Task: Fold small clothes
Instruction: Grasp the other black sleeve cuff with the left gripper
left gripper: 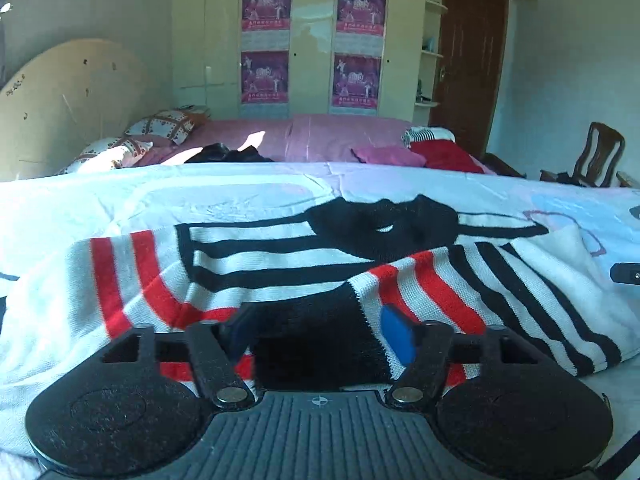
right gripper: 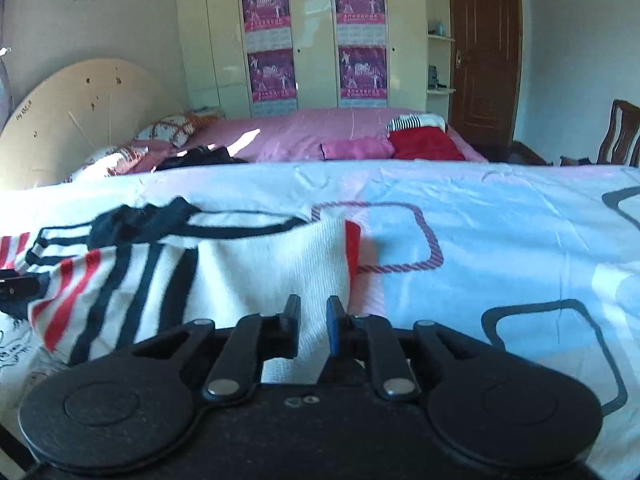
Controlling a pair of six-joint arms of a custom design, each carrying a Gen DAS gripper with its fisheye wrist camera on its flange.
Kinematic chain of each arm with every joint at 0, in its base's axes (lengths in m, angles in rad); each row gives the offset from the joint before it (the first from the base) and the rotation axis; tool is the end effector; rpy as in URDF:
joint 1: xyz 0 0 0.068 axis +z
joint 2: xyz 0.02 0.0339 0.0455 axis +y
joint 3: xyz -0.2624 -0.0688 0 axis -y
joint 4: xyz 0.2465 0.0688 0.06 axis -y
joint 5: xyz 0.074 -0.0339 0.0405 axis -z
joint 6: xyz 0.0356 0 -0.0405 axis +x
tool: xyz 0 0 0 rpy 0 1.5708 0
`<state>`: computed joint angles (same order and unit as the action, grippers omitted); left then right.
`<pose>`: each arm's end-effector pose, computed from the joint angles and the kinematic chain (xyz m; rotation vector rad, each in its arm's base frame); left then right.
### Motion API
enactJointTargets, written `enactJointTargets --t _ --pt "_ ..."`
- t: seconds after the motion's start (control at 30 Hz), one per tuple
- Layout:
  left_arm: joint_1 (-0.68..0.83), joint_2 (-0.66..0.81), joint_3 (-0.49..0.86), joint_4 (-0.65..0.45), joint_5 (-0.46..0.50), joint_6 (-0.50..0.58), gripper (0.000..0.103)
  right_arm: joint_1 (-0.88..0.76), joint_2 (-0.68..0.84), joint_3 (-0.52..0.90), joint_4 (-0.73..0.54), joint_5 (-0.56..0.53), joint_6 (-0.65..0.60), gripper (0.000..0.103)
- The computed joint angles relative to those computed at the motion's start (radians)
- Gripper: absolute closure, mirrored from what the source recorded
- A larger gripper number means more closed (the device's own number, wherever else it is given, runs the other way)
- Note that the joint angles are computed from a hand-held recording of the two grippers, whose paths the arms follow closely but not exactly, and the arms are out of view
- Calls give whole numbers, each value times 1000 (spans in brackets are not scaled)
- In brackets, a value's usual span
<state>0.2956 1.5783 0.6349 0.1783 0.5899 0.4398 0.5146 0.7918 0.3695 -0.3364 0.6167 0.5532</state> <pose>0.2832 0.0655 0.1398 0.4386 2.1542 -0.2841 0.1493 0.0608 0.1830 0.3357 2.1430 -0.1190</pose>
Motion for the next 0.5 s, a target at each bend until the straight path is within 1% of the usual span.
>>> enactJointTargets --t 0.03,0.07,0.13,0.2,0.23,0.27,0.33,0.37,0.4,0.47,0.5 --pt "44 -22 -12 -7 28 -2 11 66 -16 20 -53 59 36 83" --pt "111 -40 -22 -25 79 7 11 129 -16 44 -109 103 84 83" --pt "234 -37 -4 -83 148 46 11 240 4 82 -200 164 192 83" --pt "382 37 57 -107 211 47 11 346 54 117 -289 224 324 83" --pt "450 94 113 -130 230 31 12 384 75 129 -327 243 387 83" --pt "515 162 182 -144 250 -5 15 413 100 141 -352 256 442 83" --pt "613 310 344 -180 235 -99 33 485 157 167 -422 291 588 83" --pt "650 376 425 -202 224 -150 36 512 191 182 -453 304 661 83" --pt "689 464 536 -230 216 -224 36 537 222 197 -483 315 730 83" --pt "747 601 720 -278 221 -338 37 573 293 232 -536 332 846 82" --pt "766 665 806 -288 215 -392 38 577 327 250 -546 333 880 82"
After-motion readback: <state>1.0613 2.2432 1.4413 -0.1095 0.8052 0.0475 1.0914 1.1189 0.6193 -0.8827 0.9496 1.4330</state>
